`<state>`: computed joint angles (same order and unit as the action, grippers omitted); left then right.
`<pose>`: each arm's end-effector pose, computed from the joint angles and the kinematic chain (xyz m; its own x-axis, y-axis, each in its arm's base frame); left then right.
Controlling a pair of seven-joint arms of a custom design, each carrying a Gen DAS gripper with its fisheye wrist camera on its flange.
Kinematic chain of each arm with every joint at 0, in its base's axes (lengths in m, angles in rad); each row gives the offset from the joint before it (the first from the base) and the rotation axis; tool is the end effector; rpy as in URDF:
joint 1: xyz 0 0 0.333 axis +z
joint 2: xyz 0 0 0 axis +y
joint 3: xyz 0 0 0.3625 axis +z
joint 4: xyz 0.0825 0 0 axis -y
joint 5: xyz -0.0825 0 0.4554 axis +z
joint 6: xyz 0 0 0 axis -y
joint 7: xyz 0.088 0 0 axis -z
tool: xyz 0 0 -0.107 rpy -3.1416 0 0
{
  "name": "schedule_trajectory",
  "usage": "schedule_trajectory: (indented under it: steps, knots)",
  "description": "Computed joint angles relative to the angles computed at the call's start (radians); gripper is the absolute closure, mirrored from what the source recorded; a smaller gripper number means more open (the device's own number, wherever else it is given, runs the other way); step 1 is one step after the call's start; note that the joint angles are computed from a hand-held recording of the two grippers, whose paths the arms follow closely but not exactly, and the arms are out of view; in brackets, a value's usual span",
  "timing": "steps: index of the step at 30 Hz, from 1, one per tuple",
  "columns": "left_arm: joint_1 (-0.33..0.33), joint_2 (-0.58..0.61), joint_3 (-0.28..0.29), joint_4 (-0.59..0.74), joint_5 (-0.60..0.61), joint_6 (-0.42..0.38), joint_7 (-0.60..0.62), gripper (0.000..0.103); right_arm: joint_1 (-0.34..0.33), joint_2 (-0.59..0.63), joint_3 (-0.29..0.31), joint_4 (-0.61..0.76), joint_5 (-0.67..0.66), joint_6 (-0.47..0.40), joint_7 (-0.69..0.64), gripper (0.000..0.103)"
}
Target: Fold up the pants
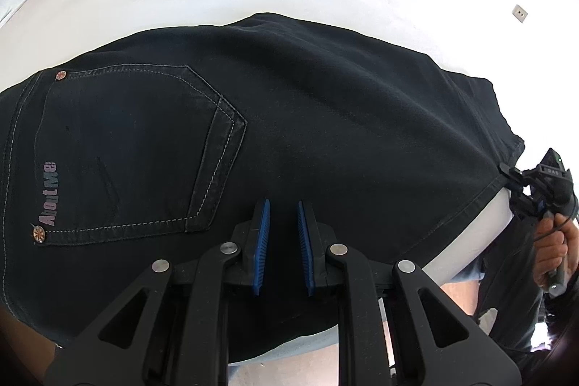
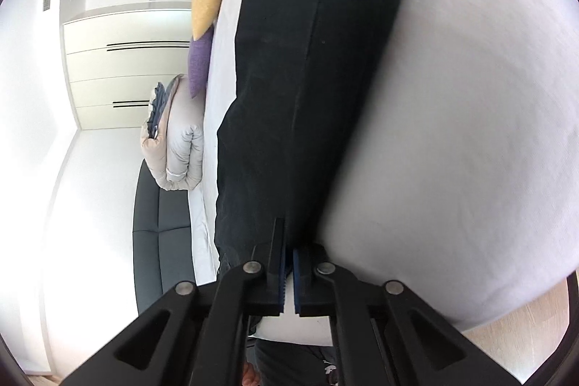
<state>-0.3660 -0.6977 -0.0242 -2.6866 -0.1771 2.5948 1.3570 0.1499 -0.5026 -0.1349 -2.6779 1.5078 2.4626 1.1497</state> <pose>0.3832 -0.1544 0.5161 -0.1250 -0.9572 0.2610 -0.8562 -0.0288 -0.5158 0.4336 0.0068 0.4189 -0.2883 -0.3265 -0.9001 -0.7502 0.6612 0.0005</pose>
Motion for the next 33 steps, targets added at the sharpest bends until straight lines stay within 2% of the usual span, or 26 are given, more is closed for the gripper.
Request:
schedule_trajectory:
  steps: [1,2,4,5,6,7,8,10,12,13,14,15,17,18,20,21,22,24,27,29,32,33]
  knots:
    - [0.001,-0.001,0.000,0.001,0.000,-0.002,-0.001,0.088,-0.005,-0.007,0.012,0.005,-0.041,0.010,0.019,0.100]
    - [0.004,-0.006,-0.001,0.001,0.001,-0.003,-0.002,0.088,-0.012,-0.014,0.020,0.012,-0.096,0.016,0.055,0.093]
    - [0.005,-0.023,0.003,-0.002,0.001,-0.002,-0.002,0.088,-0.038,-0.059,0.042,0.009,-0.247,0.043,0.144,0.070]
    - [0.001,-0.023,0.007,0.000,-0.003,0.004,-0.001,0.088,-0.052,-0.085,0.058,0.007,-0.317,0.074,0.184,0.053]
    - [-0.005,-0.019,0.013,0.005,-0.010,0.011,0.005,0.088,-0.067,-0.109,0.071,0.000,-0.378,0.100,0.219,0.041]
    - [-0.010,-0.007,0.016,0.014,-0.015,0.021,0.007,0.088,-0.089,-0.127,0.099,0.004,-0.453,0.137,0.261,0.039]
    - [-0.013,0.004,0.019,0.023,-0.021,0.027,0.008,0.088,-0.091,-0.136,0.098,0.010,-0.488,0.152,0.266,0.039]
    - [-0.023,0.049,0.026,0.058,-0.034,0.036,0.019,0.088,-0.019,-0.108,0.038,0.060,-0.455,0.162,0.183,0.045]
    - [-0.024,0.094,0.017,0.099,-0.033,0.041,0.034,0.088,0.062,-0.047,-0.020,0.120,-0.401,0.145,0.109,0.066]
    - [-0.026,0.122,0.013,0.123,-0.032,0.042,0.044,0.088,0.106,0.005,-0.052,0.164,-0.339,0.113,0.052,0.069]
    - [-0.023,0.143,0.007,0.143,-0.032,0.040,0.050,0.088,0.115,0.030,-0.072,0.184,-0.304,0.072,0.009,0.074]
    - [-0.018,0.171,-0.001,0.169,-0.028,0.031,0.054,0.088,0.133,0.090,-0.081,0.225,-0.257,0.032,-0.037,0.079]
    - [-0.008,0.222,-0.013,0.213,-0.030,0.000,0.060,0.088,0.116,0.170,-0.062,0.274,-0.225,-0.031,-0.046,0.081]
    - [-0.001,0.254,-0.019,0.236,-0.032,-0.017,0.062,0.088,0.135,0.239,-0.085,0.311,-0.186,-0.102,-0.060,0.082]
    - [0.014,0.273,-0.032,0.246,-0.039,-0.014,0.070,0.088,0.118,0.303,-0.056,0.339,-0.197,-0.120,-0.024,0.083]
    - [0.014,0.278,-0.028,0.248,-0.054,-0.008,0.084,0.088,0.108,0.340,-0.042,0.356,-0.214,-0.128,-0.024,0.095]
    - [0.013,0.278,-0.023,0.244,-0.072,-0.003,0.098,0.088,0.095,0.354,-0.031,0.358,-0.211,-0.115,-0.031,0.103]
    - [0.005,0.272,-0.002,0.229,-0.121,0.016,0.140,0.088,0.065,0.353,-0.019,0.349,-0.168,-0.110,-0.056,0.103]
    - [0.008,0.259,0.027,0.204,-0.178,0.041,0.189,0.088,0.003,0.326,0.009,0.326,-0.182,0.007,-0.044,0.103]
    - [0.016,0.253,0.046,0.195,-0.212,0.044,0.216,0.088,-0.045,0.319,0.006,0.318,-0.174,0.079,-0.022,0.103]
    - [0.083,0.225,0.031,0.173,-0.158,0.038,0.199,0.088,-0.093,0.310,0.002,0.311,-0.163,0.191,-0.016,0.103]
    - [0.082,0.214,0.055,0.164,-0.172,0.040,0.222,0.088,-0.110,0.303,0.007,0.314,-0.205,0.244,0.024,0.103]
